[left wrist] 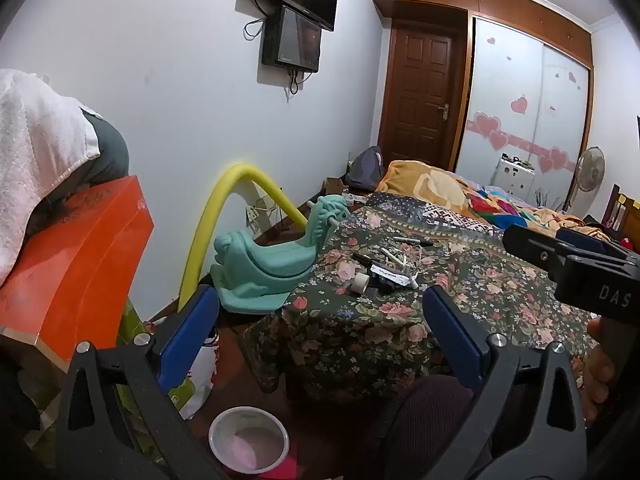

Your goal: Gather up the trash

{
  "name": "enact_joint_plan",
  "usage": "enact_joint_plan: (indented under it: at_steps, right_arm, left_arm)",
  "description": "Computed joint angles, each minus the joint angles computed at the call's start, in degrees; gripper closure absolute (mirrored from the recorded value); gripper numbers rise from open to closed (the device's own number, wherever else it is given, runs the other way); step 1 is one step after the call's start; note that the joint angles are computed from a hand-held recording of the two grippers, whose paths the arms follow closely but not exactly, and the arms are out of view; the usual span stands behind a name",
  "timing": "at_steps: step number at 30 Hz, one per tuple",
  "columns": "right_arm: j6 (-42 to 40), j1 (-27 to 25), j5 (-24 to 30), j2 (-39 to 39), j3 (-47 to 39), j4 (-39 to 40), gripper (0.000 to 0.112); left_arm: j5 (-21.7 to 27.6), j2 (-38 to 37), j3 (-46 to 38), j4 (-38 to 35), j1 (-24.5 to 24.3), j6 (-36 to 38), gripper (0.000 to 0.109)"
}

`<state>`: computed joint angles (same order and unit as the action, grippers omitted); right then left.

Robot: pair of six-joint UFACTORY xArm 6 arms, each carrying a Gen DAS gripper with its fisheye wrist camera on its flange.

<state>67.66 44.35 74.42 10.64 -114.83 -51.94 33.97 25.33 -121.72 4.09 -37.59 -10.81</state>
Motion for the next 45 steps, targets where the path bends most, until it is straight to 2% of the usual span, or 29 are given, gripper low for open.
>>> enact_joint_plan:
  at_steps: [8, 10, 13, 36, 45]
  right_arm:
    - [-0.1, -0.4, 0.7, 1.1, -1.3, 0.6, 0.009]
    - [-0.8, -1.4, -0.5, 3.2, -3.1, 1.8, 0.009]
    - [-1.3, -2.0, -1.0, 2.1, -1.9, 3.0, 0.009]
    - [-2.4, -2.8, -0.9, 3.9, -4.4, 5.6, 0.009]
    - [-2.5, -2.8, -0.5, 4.7, -5.5, 5.4, 0.009]
  left_arm:
    - [-0.7, -1.4, 2.2, 3.9, -1.3, -2.8, 0.006]
    - [-0.3, -0.6, 1.6, 2.5, -0.9, -1.8, 0.006]
    - [0.7, 0.8, -0.2, 0.0, -0.2, 0.5, 0.006]
    - [4.5, 4.2, -5.0, -1.6, 0.5, 0.8, 0.006]
    - [4.3, 4.2, -4.8, -2.2, 0.6, 1.0, 0.006]
